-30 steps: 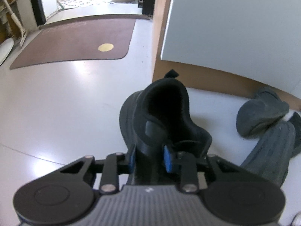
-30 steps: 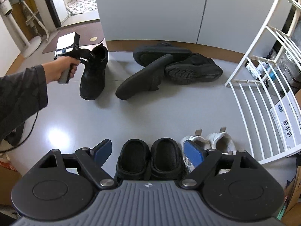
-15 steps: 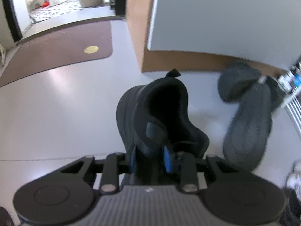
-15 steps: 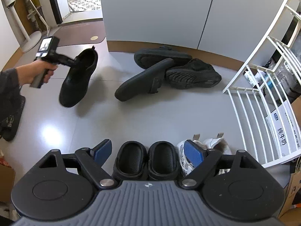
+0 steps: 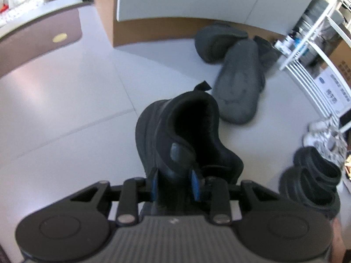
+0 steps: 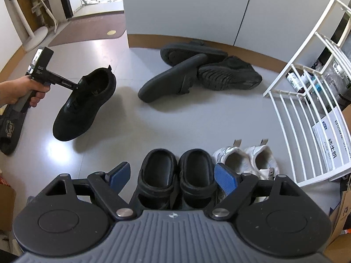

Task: Organize scattered shoes
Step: 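Lift the black sneaker with the left gripper and carry it toward the clogs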

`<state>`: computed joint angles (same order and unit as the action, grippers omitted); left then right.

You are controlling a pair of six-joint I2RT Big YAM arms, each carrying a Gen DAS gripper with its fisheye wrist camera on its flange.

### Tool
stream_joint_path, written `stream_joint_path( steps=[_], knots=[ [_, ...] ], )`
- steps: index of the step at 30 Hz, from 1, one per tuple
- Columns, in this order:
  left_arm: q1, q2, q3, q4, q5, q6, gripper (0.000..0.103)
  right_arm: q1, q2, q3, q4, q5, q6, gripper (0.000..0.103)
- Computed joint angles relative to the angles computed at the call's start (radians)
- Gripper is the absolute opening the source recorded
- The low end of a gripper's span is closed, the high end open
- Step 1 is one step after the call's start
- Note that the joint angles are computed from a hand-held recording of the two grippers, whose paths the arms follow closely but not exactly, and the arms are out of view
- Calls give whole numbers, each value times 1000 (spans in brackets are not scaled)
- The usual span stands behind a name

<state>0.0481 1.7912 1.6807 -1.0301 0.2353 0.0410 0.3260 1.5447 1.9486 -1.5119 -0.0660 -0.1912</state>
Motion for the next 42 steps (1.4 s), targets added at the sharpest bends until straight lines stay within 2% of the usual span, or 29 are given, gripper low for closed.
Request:
stream_joint_path(
  steps=[3,4,7,10,14,16,17,18,20,23,26,31,35,38,42],
  knots=[
    [-17,-25,-56,69,-99,-82,46,15,-4,-22,4,1,-3,87],
    [-14,-44,-87,89,-105,-100,52,22,-6,-31,7,5,-3,87],
    [17,-73,-151,170,-51,-230,52,35,-10,-49,14,12,-2,87],
    [24,-86,-192,257,-32,-361,52,43,-9,-55,9,15,-15,87],
    [7,-80,-197,305,-74,-418,52,50,-3,-53,3,17,-19,87],
    [4,-74,-190,294,-96,-429,48,50,-3,-53,5,16,-25,87],
    [4,-70,-185,280,-112,-442,41,50,-4,-54,7,16,-29,87],
    [4,-68,-183,268,-136,-461,29,50,-5,-56,8,16,-33,87],
    [8,-69,-190,272,-153,-466,18,48,-9,-61,9,18,-43,87],
    [21,-77,-206,294,-85,-408,16,44,-14,-71,5,24,-53,87],
    [17,-78,-212,290,-29,-373,15,37,-17,-79,-1,27,-58,87],
    [-8,-78,-226,297,16,-332,15,31,-16,-85,-5,31,-62,87],
    [-35,-69,-213,259,53,-277,15,34,-18,-96,-9,22,-53,87],
    [-52,-77,-224,251,69,-270,15,39,-18,-106,-8,15,-47,87],
    [-79,-112,-280,277,100,-288,15,53,-22,-133,0,19,-46,87]
  ],
)
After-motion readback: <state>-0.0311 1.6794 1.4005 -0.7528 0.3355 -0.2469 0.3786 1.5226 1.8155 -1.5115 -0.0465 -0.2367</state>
